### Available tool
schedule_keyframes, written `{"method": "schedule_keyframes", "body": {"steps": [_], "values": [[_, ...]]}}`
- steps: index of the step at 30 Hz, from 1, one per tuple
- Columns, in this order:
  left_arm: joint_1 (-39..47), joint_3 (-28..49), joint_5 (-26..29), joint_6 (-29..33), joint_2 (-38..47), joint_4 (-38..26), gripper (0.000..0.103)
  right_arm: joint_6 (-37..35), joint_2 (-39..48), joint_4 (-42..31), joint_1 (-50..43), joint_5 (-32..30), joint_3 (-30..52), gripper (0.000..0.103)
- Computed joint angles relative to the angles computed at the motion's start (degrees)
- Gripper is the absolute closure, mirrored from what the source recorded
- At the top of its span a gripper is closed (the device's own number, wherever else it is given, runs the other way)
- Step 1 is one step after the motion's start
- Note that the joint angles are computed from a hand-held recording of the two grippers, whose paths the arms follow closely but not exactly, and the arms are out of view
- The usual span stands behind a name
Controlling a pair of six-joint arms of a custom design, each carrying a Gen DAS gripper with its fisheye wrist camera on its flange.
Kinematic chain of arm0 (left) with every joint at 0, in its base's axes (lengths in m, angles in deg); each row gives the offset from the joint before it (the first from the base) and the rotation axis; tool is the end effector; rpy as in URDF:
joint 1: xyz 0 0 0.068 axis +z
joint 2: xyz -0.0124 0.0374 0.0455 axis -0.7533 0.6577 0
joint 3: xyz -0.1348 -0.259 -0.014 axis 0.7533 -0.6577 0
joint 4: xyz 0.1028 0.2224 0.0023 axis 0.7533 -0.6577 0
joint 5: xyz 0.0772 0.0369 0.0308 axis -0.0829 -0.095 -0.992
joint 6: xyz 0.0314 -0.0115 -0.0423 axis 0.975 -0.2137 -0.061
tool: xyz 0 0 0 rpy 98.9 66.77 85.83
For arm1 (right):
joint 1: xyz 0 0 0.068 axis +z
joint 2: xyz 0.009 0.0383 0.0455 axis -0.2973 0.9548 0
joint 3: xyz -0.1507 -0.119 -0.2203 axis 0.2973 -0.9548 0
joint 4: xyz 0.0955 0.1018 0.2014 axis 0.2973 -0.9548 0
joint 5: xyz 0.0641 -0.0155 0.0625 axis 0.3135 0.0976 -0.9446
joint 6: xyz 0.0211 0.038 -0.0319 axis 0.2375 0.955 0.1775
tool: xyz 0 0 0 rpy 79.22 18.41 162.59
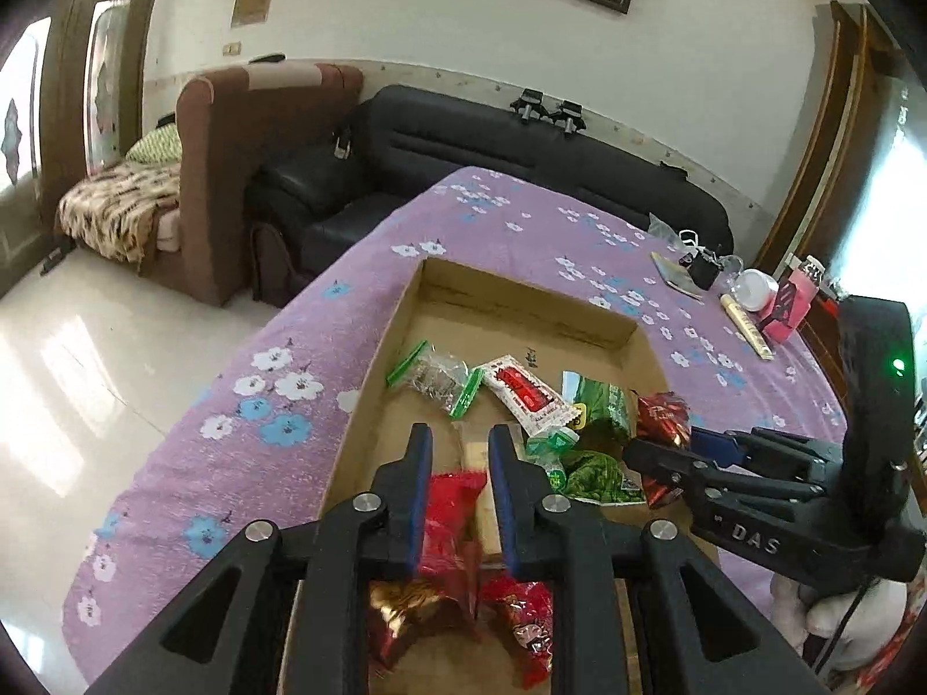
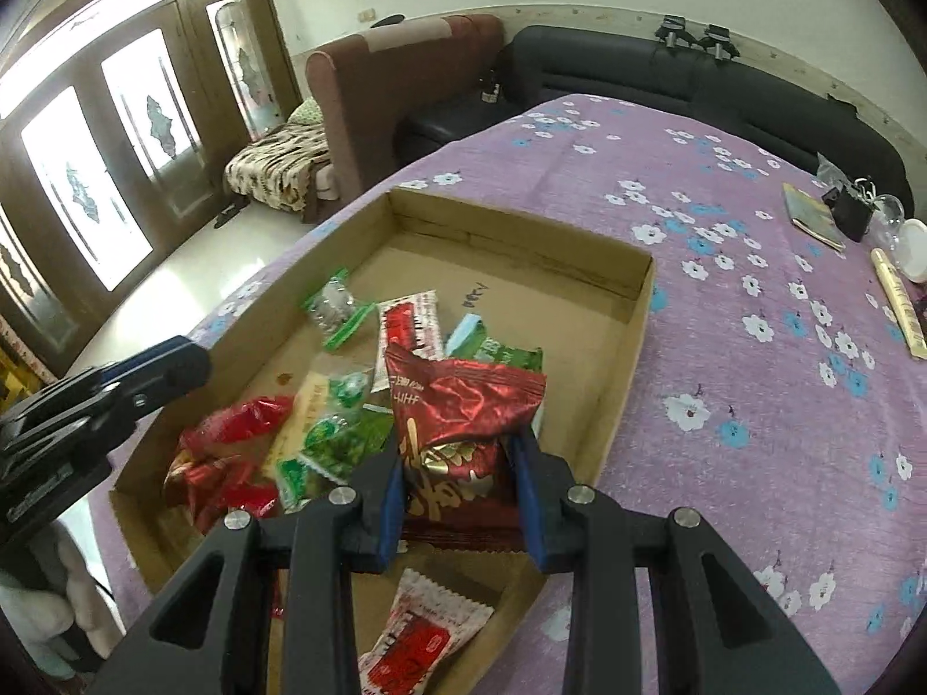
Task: Organize snacks
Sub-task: 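Carry the red packet and red-gold candy into the tray and release both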
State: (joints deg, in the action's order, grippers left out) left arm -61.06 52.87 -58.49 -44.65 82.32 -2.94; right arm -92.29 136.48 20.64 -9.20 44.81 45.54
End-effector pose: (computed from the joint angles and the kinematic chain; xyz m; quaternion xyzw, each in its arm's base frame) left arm 0.2524 -0.0561 0.2093 -0.0153 0.9047 -0.1207 0.4084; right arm 0.2622 0.0451 0.1873 -0.1404 0.9276 0.1121 0.3276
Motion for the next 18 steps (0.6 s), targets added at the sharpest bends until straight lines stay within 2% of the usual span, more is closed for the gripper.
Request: {"method": "schedule_keyframes", "body": {"steps": [6, 11, 14, 18], "values": [[-3.22, -0.76, -6.12, -0.24, -4.04, -1.56, 0.064, 0.29, 1.06, 0.46, 0.81, 1.83, 0.37, 0.071], [-6.10, -1.09, -12.34, -1.01, -7.53, -3.59, 0.043, 0.26, 0.51, 1.23, 1.97, 3.26, -0.40, 0.069], [-7.40, -1.24, -15.60, -1.33, -9.49, -4.76, 0.035, 0.45, -1.38, 0.73, 1.92, 2.57, -1.03, 0.064], [-9.43, -1.18, -18.92, -1.42, -11.79, -6.43, 0.030, 0.22, -4.96, -0.11, 1.29, 1.47, -1.98, 0.058]]}}
